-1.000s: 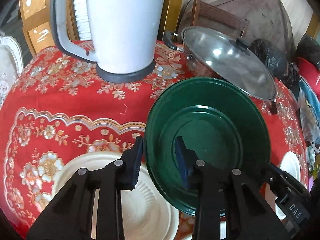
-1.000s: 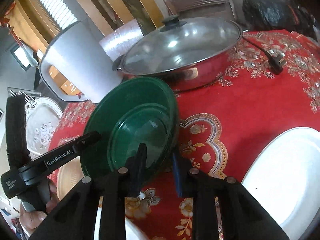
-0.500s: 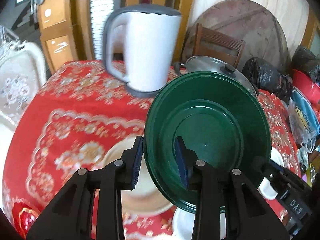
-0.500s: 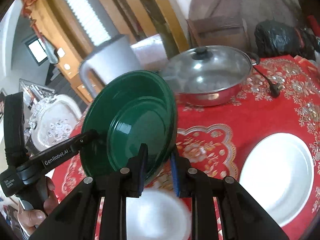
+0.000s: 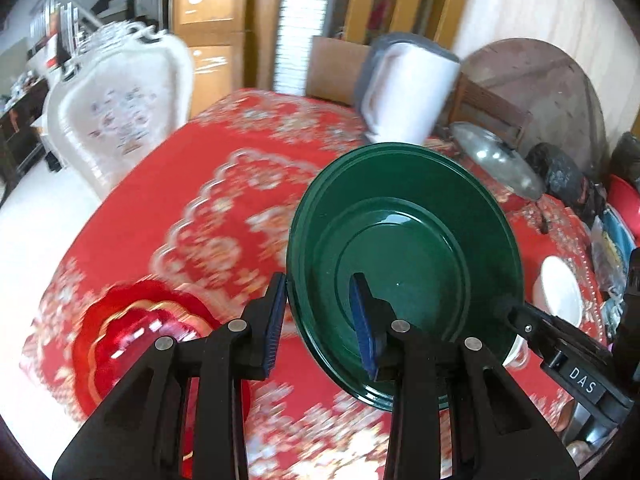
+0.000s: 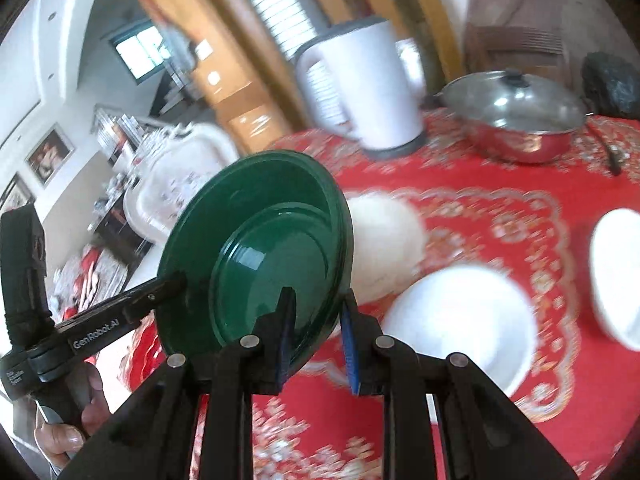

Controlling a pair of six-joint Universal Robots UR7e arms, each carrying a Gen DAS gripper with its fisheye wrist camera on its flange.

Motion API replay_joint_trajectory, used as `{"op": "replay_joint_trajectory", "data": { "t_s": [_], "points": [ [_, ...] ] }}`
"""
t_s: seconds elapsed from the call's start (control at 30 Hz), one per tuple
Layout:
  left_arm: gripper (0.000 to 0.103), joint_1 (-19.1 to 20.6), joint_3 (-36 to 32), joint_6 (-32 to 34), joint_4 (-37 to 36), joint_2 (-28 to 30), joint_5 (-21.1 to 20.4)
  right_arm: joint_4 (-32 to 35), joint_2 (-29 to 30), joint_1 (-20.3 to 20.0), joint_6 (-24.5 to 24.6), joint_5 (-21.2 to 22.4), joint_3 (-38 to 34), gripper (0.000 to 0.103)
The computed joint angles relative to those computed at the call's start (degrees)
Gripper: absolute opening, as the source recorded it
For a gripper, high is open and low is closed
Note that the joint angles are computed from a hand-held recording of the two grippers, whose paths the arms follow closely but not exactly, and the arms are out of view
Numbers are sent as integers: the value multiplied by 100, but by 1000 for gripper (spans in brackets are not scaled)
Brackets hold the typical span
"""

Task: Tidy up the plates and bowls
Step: 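Carry the green bowl over the stacked red plates and lower it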

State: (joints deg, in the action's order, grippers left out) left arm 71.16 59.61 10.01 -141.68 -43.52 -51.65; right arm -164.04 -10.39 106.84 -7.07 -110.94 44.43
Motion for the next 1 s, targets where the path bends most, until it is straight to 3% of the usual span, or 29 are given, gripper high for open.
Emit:
{"op": "replay_joint_trajectory", "data": {
  "t_s": [0.2, 0.5, 1.0],
  "points": [
    [32, 167, 942, -74, -478, -673, 142, 454, 401, 157, -136, 60, -396, 20],
    [32, 335, 1635, -136, -867, -1210, 380, 884, 827, 312, -384, 121, -910, 20],
    [32, 409, 1923, -258, -926, -1564, 635, 1423, 1285, 467, -462, 230, -1602, 20]
  ]
}}
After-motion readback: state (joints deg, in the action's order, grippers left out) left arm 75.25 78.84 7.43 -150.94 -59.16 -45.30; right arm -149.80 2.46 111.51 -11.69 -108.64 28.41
